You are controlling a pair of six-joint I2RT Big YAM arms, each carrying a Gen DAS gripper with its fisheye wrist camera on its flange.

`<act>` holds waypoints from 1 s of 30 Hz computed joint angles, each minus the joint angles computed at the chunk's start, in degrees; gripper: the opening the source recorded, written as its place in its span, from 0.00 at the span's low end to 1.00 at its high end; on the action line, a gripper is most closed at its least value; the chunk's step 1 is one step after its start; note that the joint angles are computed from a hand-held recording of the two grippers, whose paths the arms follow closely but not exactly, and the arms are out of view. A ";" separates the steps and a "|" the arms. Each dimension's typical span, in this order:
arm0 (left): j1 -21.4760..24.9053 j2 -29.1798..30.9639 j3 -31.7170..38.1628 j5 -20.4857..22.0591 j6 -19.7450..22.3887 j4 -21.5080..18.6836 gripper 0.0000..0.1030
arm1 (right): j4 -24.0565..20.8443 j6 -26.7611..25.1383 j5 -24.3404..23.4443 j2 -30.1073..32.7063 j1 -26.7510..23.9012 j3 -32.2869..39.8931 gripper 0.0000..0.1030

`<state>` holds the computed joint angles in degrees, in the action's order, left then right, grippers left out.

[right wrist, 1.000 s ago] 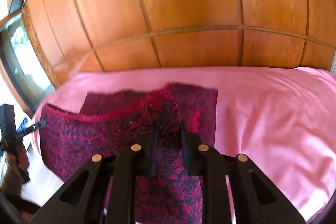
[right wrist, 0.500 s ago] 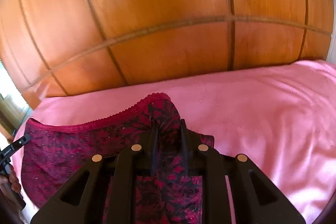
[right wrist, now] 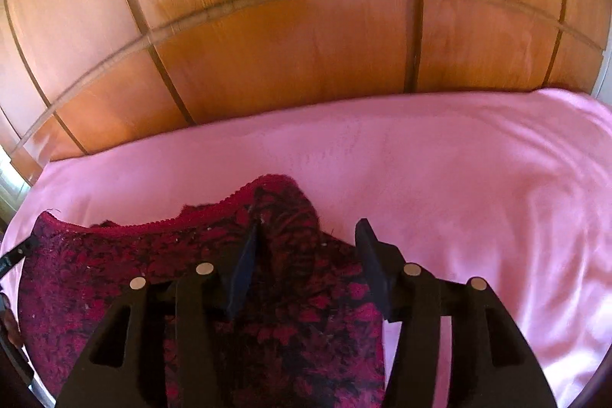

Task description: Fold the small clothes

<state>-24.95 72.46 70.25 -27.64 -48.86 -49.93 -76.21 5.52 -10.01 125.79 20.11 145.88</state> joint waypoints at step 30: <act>-2.69 10.79 4.54 11.24 3.25 5.42 0.01 | -7.22 -9.90 -2.78 2.14 8.81 1.83 0.00</act>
